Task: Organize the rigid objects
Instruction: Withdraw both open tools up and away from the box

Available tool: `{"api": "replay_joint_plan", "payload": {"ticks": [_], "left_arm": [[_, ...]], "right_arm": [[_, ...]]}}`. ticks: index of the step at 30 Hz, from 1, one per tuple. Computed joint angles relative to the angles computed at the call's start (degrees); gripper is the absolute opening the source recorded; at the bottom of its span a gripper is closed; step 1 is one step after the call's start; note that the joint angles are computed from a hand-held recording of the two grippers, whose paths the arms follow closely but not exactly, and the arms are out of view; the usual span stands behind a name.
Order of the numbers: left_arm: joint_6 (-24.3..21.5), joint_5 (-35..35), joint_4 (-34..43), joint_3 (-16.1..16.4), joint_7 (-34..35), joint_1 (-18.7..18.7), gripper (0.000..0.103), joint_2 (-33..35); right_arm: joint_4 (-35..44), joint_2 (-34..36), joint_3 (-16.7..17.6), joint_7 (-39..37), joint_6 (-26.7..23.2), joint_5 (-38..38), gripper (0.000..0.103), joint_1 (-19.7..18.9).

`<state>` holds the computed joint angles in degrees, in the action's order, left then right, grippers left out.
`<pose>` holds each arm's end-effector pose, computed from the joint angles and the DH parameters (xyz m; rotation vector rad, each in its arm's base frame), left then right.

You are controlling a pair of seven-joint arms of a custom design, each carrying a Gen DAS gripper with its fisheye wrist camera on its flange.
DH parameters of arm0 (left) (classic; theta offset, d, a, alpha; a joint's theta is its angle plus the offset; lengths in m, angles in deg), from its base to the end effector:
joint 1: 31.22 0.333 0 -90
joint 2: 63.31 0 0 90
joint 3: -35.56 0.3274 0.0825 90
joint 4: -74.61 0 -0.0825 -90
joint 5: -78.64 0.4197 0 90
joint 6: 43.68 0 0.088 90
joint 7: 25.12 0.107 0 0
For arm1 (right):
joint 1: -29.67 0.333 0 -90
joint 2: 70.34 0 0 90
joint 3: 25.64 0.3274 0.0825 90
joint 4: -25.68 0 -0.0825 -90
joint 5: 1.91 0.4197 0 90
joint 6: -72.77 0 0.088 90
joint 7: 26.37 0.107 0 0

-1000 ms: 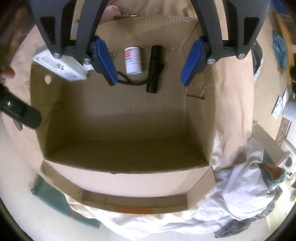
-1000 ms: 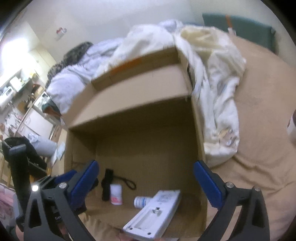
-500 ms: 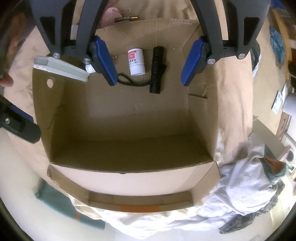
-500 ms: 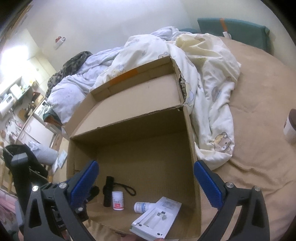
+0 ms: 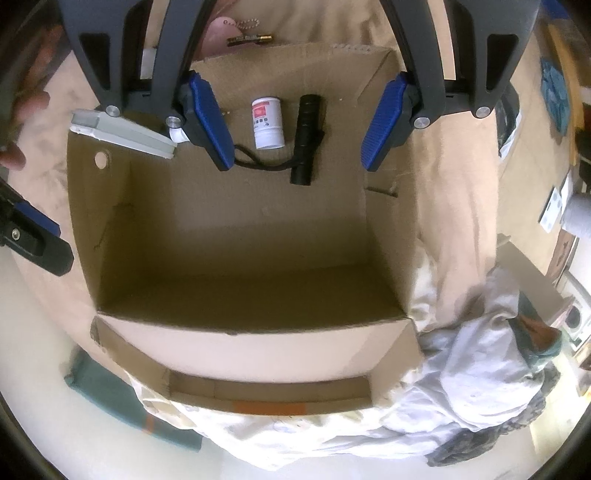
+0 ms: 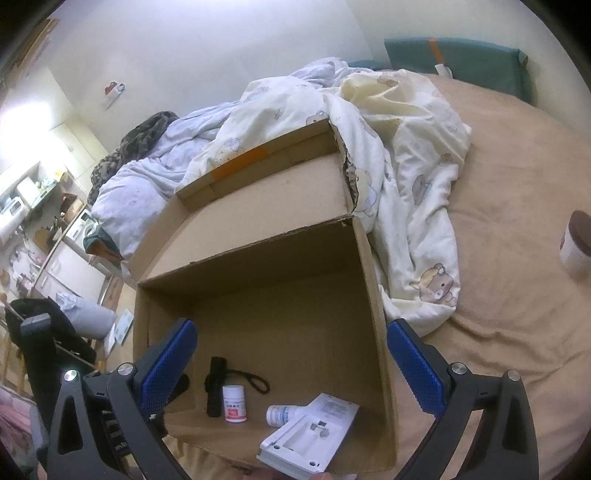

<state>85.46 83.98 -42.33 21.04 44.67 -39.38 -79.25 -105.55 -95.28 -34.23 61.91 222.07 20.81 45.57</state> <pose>0.5009 -0.2220 0.6135 -1.8591 2.0382 -0.5332 0.4993 0.0456 0.6031 -1.5510 1.7458 -0.2506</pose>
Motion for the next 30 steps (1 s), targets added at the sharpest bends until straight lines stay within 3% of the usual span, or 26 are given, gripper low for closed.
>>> {"api": "replay_joint_plan", "payload": {"ticks": [4, 10, 18, 25, 30], "left_arm": [[-0.4, -1.3, 0.4, 0.5, 0.7, 0.1, 0.068, -1.5], [-2.3, -4.1, -1.0, 1.2, 0.7, 0.5, 0.068, -5.8], [-5.9, -7.9, -5.2, 1.5, 2.4, 0.8, 0.068, -12.6], [-5.0, -9.4, -8.8, 2.1, 3.9, 1.6, 0.068, -16.0], [-4.3, -9.7, -11.2, 2.0, 2.6, 3.1, 0.068, -17.2]], "right_arm": [[-1.2, -1.8, -1.1, -1.6, 1.0, 2.5, 0.103, 1.4], [-3.2, -6.1, -2.0, -2.8, -2.0, 3.9, 0.103, 2.1], [-4.0, -9.3, -3.0, -2.0, -9.1, 4.5, 0.103, 1.4], [-7.5, -13.3, -4.1, -0.1, -11.7, 7.4, 0.103, 0.7], [-9.9, -15.1, -3.1, 1.8, -12.9, 5.9, 0.103, -0.4]]}}
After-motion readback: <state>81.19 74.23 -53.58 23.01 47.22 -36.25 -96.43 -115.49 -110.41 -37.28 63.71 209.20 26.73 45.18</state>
